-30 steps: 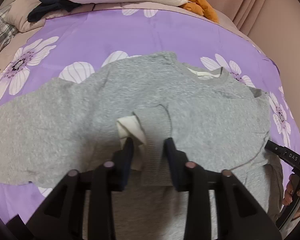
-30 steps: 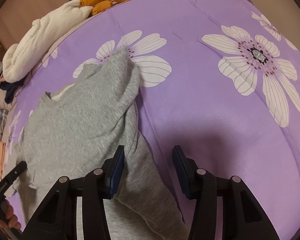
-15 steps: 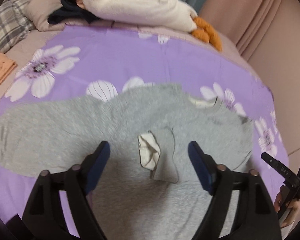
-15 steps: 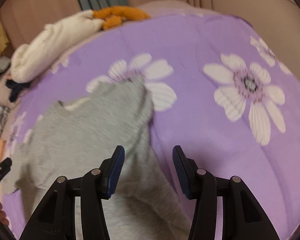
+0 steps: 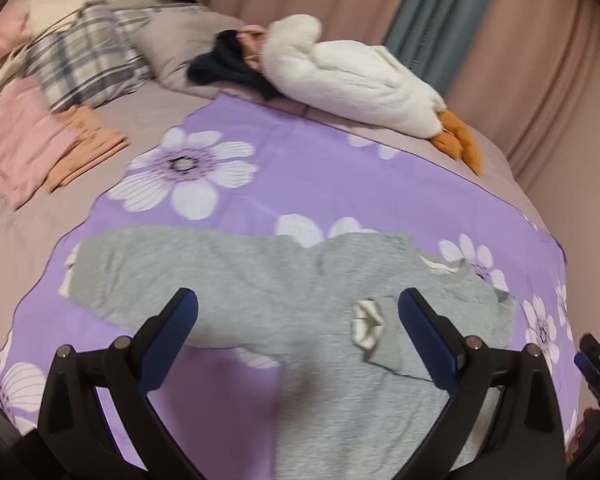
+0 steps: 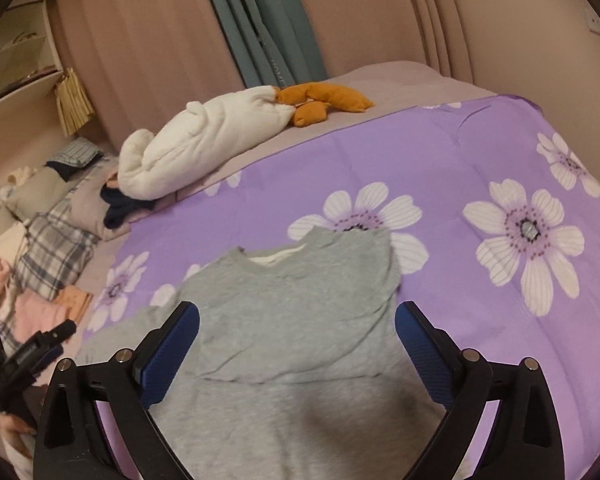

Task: Fold small clothes
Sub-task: 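Move the left tool to the other sleeve cuff and grasp it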

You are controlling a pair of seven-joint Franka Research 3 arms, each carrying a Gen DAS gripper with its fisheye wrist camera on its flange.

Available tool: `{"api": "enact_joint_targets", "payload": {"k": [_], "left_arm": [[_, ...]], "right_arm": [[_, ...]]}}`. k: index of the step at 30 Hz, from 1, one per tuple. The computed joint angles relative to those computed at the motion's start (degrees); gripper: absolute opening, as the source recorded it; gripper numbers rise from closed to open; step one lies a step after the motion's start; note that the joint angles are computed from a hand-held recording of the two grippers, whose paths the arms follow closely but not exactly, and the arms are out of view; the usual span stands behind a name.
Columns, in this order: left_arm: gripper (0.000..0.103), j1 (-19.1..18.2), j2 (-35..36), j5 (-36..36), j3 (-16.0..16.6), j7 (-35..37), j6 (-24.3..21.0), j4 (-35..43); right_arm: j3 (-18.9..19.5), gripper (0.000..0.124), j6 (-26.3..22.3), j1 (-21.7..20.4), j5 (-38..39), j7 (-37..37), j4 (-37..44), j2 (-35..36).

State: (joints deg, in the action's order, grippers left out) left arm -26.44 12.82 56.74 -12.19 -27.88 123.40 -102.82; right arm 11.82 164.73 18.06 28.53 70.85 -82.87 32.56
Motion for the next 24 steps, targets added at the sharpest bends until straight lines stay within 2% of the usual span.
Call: {"api": "enact_joint_targets", "payload": {"k": [3,11,15,22,24], "left_arm": [[0.101,0.52,-2.74,-1.09,0.05,-3.33,-0.58,-4.39],[0.100,5.26,-10.62,-5.53,-1.01,-16.16,1.49,-18.27],[0.099,8.21,-15.12,-6.35,-1.25,-25.97,5.73,-26.72],[0.097,11.74,-18.49,-7.18,-2.47,-34.17,9.78,-34.12],[0.094,12.67,-18.81,-5.75,-2.40,-37.16,12.81,-36.15]], "right_arm": [[0.92,0.099,-0.52,-0.24,1.11,-0.20,-0.41,0.08],[-0.90,0.099,-2.50,2.45,-0.64,4.12,-0.28,0.73],[-2.00,0.099,-3.01,3.83,-2.70,6.08,0.25,1.16],[-3.66,0.099,-3.90,5.76,-6.66,9.52,1.49,2.02],[-4.07,0.099,-3.88,6.25,-7.74,10.37,1.77,2.28]]}}
